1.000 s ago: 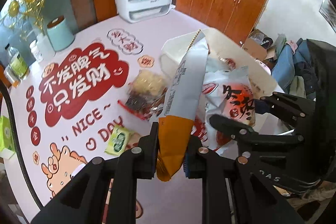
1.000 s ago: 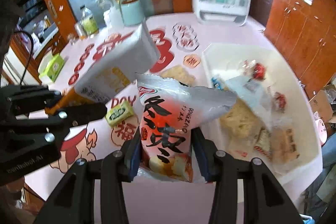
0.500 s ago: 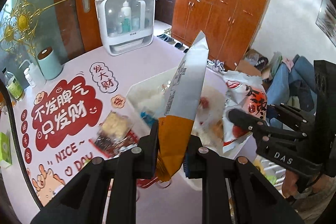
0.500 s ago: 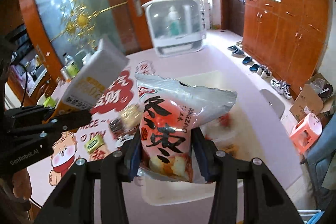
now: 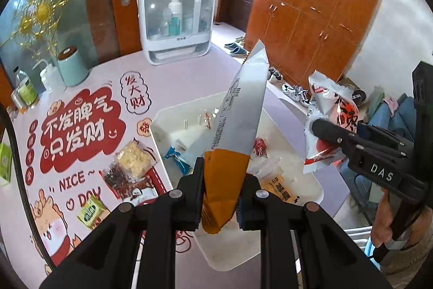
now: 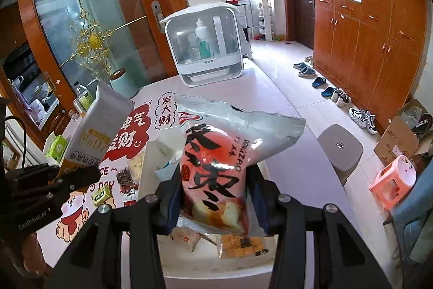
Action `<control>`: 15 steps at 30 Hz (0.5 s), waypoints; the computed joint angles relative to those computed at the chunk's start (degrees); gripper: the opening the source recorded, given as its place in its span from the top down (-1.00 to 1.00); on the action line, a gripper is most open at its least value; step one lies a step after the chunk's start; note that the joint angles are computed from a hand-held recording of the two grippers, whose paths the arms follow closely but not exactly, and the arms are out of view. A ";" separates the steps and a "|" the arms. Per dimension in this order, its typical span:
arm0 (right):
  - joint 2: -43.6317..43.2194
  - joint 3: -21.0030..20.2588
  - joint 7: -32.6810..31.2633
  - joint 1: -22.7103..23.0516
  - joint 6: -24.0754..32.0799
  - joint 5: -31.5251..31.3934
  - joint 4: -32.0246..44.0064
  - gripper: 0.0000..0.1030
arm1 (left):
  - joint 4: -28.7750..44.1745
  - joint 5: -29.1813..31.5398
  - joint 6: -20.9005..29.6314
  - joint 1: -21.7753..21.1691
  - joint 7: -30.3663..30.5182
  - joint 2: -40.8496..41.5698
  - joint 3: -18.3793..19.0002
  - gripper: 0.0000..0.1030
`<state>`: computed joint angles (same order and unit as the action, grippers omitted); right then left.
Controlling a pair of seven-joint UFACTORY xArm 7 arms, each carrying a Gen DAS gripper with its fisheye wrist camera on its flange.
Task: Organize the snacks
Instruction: 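Carry both packs over the white tray and open both tools to drop them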
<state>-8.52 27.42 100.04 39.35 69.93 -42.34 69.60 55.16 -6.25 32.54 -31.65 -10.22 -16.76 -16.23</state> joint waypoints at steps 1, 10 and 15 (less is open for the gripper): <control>-0.79 -0.65 -0.90 -0.15 -1.31 0.60 -1.01 0.12 | 0.13 0.80 0.26 0.40 -1.48 0.48 -0.69 0.67; -3.51 -2.80 -10.12 -4.55 -9.22 4.94 -4.59 0.11 | 2.47 8.76 2.57 1.97 -10.53 4.84 -2.93 0.67; -1.52 -4.13 -15.60 -7.20 -10.62 4.81 -2.46 0.10 | 8.50 14.72 4.05 2.64 -15.09 11.24 -2.44 0.66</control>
